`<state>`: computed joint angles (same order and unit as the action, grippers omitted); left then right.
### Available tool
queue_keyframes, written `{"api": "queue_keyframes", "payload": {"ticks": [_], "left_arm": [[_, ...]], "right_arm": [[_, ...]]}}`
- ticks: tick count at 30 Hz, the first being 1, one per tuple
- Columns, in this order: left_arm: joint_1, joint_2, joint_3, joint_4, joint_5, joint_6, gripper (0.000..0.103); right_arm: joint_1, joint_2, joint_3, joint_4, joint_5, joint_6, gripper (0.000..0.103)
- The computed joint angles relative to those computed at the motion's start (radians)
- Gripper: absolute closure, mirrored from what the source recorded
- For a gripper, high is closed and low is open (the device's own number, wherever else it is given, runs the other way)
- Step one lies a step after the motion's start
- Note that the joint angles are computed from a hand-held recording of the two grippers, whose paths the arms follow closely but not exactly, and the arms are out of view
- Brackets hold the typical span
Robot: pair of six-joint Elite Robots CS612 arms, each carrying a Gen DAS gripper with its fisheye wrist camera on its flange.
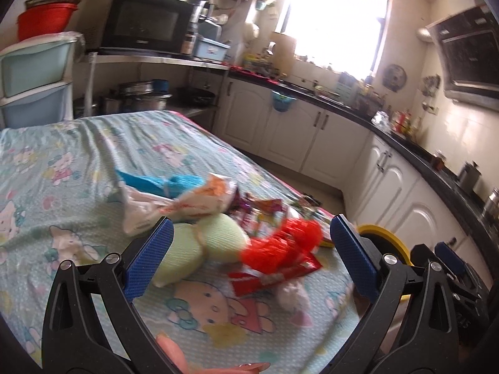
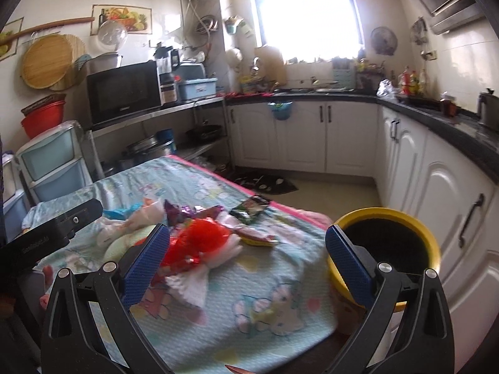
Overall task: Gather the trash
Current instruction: 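Grasp the red plastic bag with the right tool while the left tool grasps the white plastic bag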
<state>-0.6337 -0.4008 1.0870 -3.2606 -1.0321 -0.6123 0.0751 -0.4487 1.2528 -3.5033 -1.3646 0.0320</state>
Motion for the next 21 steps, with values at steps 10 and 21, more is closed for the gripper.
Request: {"api": "queue_keyframes", "payload": {"ticks": [10, 21], "left_arm": [[0.048, -0.028, 0.053, 0.067, 0.072, -0.148, 0.011], [0.116, -0.014, 0.032, 0.177, -0.05, -0.269, 0.011]], "right_arm": [[0.018, 0.034, -0.117, 0.162, 0.063, -0.039, 0.006], [0.033, 0.09, -0.256, 0.339, 0.083, -0.095, 0.006]]}}
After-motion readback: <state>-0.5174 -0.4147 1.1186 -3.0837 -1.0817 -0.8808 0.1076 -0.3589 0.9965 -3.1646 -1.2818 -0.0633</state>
